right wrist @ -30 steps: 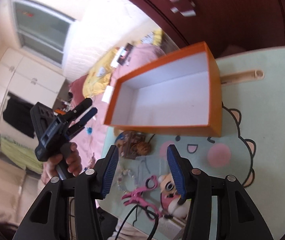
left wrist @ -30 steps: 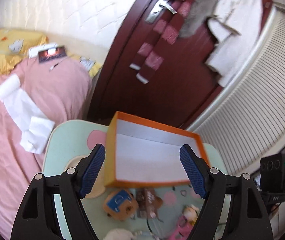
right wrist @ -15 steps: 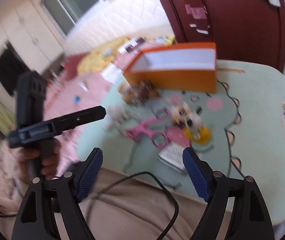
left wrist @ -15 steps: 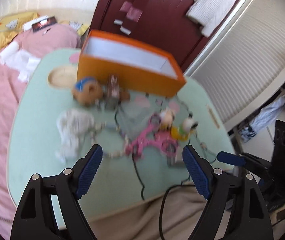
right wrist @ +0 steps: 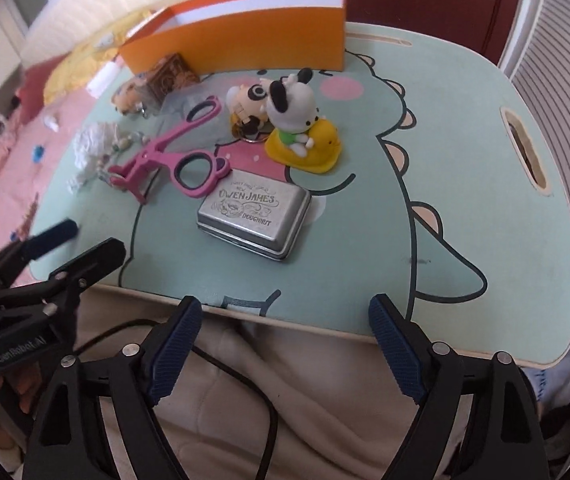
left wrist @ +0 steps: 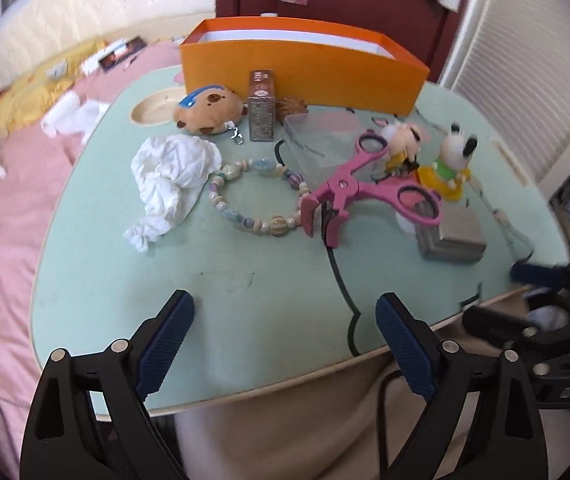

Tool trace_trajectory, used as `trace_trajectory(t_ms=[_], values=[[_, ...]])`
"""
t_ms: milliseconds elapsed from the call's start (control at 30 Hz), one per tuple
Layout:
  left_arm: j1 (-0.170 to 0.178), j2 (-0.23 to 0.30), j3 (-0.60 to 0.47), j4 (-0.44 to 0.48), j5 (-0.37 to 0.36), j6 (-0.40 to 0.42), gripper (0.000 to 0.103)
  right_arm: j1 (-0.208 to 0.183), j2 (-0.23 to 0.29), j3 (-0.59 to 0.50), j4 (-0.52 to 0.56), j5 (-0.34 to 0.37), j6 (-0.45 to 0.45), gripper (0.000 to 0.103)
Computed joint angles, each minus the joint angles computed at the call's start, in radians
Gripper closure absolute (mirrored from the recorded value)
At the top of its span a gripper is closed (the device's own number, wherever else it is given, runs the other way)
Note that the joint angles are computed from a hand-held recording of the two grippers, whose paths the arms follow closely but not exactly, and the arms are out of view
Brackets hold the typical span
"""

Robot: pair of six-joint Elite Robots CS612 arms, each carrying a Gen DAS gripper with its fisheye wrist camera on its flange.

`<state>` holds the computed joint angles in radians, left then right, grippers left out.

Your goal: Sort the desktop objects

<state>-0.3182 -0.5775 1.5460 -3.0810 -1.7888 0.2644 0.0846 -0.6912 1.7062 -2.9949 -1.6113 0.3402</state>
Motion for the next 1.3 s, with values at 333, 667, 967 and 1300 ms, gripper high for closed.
trace_trajectory(t_ms=[333,667,967,1300], values=[[-0.002,0.002,0.011,-0.032,0.010,0.035,0.000,-0.013,-0.005,0.026,-0.035,0.022,-0.016,0.012],[-0.002,0.004,0.008,-0.031,0.008,0.037,0.000,-0.012,0.005,0.012,-0.034,0.044,-0.013,0.008],[-0.002,0.006,0.006,-0.029,0.007,0.040,0.000,-0.013,0.005,0.013,-0.034,0.051,-0.008,0.007],[-0.001,0.007,0.003,-0.025,0.006,0.044,0.000,-0.014,0.003,0.013,-0.025,0.058,-0.006,0.007]])
